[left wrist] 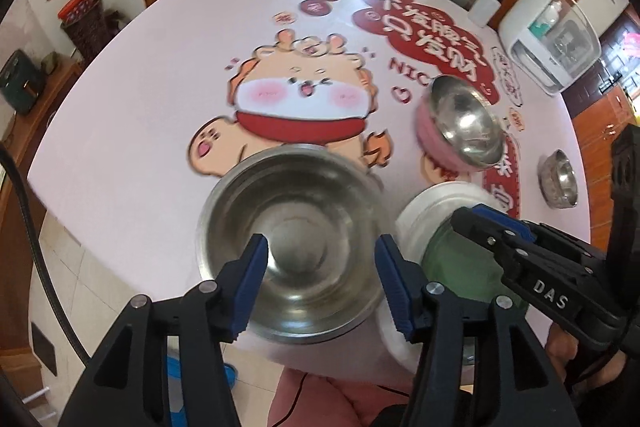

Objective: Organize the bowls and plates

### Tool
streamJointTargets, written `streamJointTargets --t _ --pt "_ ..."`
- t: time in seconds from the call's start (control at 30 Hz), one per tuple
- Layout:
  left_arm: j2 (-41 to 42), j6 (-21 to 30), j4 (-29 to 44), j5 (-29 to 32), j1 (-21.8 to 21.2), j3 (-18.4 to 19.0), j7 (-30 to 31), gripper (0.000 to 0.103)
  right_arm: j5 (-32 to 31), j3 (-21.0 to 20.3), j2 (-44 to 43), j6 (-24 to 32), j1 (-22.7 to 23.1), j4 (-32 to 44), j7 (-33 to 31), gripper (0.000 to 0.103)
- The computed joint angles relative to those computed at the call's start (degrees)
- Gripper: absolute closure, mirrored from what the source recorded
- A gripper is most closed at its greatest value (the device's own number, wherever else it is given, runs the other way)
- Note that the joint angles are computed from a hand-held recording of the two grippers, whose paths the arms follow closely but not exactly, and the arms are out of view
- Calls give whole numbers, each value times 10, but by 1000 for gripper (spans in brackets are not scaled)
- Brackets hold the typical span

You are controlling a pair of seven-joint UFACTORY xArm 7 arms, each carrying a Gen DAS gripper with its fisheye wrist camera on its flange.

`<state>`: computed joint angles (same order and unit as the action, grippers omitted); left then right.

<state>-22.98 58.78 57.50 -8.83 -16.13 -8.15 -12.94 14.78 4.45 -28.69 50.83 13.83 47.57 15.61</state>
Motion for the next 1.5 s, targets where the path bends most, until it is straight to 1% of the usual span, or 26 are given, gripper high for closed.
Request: streamJointTargets --t 0.07,0.13,0.33,0.47,0.67,1.0,1.07,1.1,1.13,1.17,1.23,1.3,1.4,1.47,1.5 --pt "13 -1 19 14 0 -11 -8 43 2 -9 1 2 -5 0 -4 71" --pt "27 -3 36 23 -3 -17 -14 43 10 -20 2 5 -11 0 -7 65" --pt "80 -7 94 57 -11 -35 -47 37 33 -49 11 11 -33 5 -24 59" --pt "121 -8 129 78 -20 -41 -71 35 49 -63 19 15 -47 8 -42 59" --pt "183 -14 179 104 -42 -47 -110 35 84 -88 40 14 -66 14 -89 59" --pt "271 -28 235 126 -79 -41 -151 35 140 -103 87 25 -90 30 -169 59" --pt "283 -28 242 133 -86 -39 -158 35 153 -104 96 29 -94 32 -183 61" --pt "291 -25 248 136 -89 -38 -163 35 161 -106 102 31 -96 35 -192 65" --pt "297 -23 253 135 -91 -37 -164 38 167 -106 105 33 -98 37 -198 69" --pt "302 -20 257 134 -93 -36 -165 42 173 -105 109 36 -100 39 -204 71" --pt "314 -11 268 134 -97 -34 -170 47 180 -104 118 38 -105 43 -212 72" --pt "325 -3 277 136 -101 -32 -175 50 188 -103 123 39 -110 46 -219 74" --pt "338 6 289 134 -104 -29 -176 59 201 -102 132 37 -116 51 -230 77" --pt "345 12 297 135 -106 -27 -178 67 207 -101 138 37 -119 54 -237 78" --pt "349 15 300 135 -107 -26 -178 69 210 -101 142 38 -121 58 -240 79"
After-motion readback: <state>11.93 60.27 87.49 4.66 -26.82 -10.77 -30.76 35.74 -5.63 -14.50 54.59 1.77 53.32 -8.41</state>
